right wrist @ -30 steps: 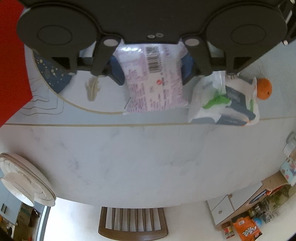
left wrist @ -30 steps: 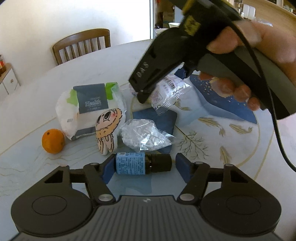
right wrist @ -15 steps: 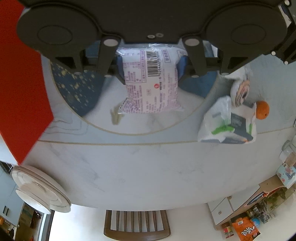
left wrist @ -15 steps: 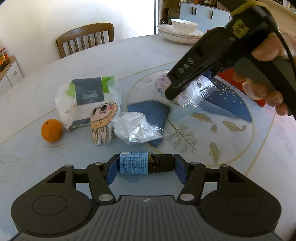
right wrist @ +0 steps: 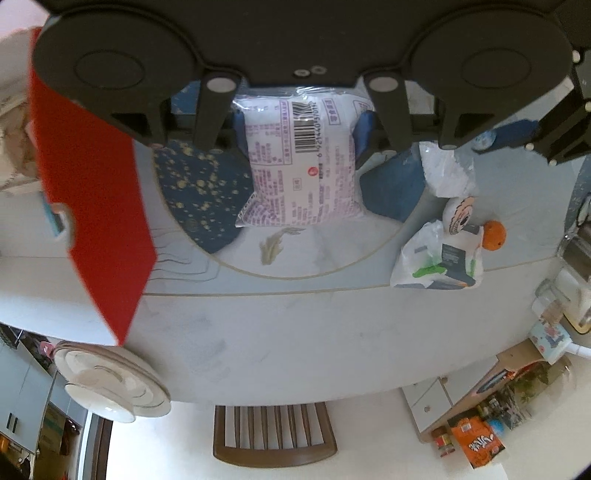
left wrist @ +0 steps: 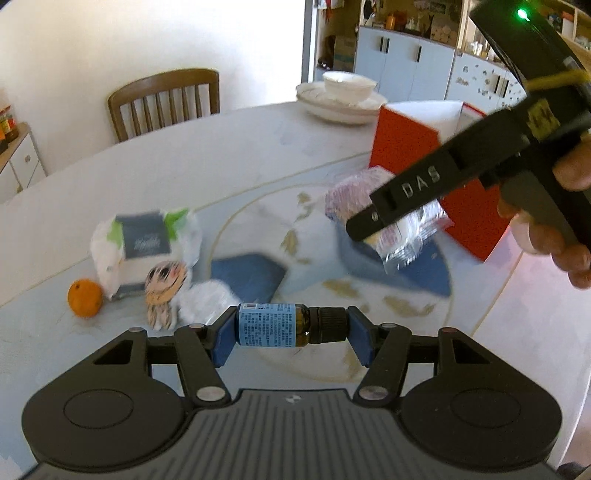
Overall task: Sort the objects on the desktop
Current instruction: 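Carry the bottle and snack bag with both tools over the red box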
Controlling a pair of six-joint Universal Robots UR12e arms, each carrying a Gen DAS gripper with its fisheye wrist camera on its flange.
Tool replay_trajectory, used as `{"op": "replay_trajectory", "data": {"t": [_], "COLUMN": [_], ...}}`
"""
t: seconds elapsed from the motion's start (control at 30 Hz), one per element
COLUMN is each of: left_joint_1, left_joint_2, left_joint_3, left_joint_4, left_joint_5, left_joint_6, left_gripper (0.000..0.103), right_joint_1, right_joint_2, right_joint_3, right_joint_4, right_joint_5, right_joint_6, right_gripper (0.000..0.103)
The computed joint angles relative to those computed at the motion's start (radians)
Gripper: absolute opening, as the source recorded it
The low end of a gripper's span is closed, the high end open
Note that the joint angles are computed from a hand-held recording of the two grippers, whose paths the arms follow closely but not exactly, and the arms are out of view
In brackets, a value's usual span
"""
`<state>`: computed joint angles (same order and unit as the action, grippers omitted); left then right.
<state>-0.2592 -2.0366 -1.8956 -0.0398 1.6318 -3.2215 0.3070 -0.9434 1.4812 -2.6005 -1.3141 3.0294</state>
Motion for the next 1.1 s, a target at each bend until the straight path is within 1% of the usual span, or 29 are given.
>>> {"op": "replay_trajectory", "data": {"t": [0.5,0.63,0.87,1.1], "left_joint_1": [-0.062,-0.077,-0.107,-0.134], "left_joint_2": [-0.020,-0.029,-0.056,-0.096], "left_joint_3": [0.099,0.131,0.200,0.280], "left_joint_4": [-0.012,-0.019,-0.043,-0.062], "left_joint_5": [0.022,0.024,0.027,0.026], "left_joint_6": [-0.020,-0.019,-0.006,0.006], "left_gripper": [0.061,0.061,0.061,0.061], "right_joint_1": [-0.079,-0.104,-0.150,-0.196], "right_joint_2": [-0.087,-0.104,-0.132,-0.141], "right_joint_3": [0.080,0.091,0.113,0.124], "right_joint_4": [-0.053,-0.049,-0.058,-0.084], "right_joint_5": [0.076,0.103,0.132,0.138], "right_joint_6": [-0.036,-0.051,-0.088,-0.090], "right_gripper": [0.052,0.052,0.052,0.052]}}
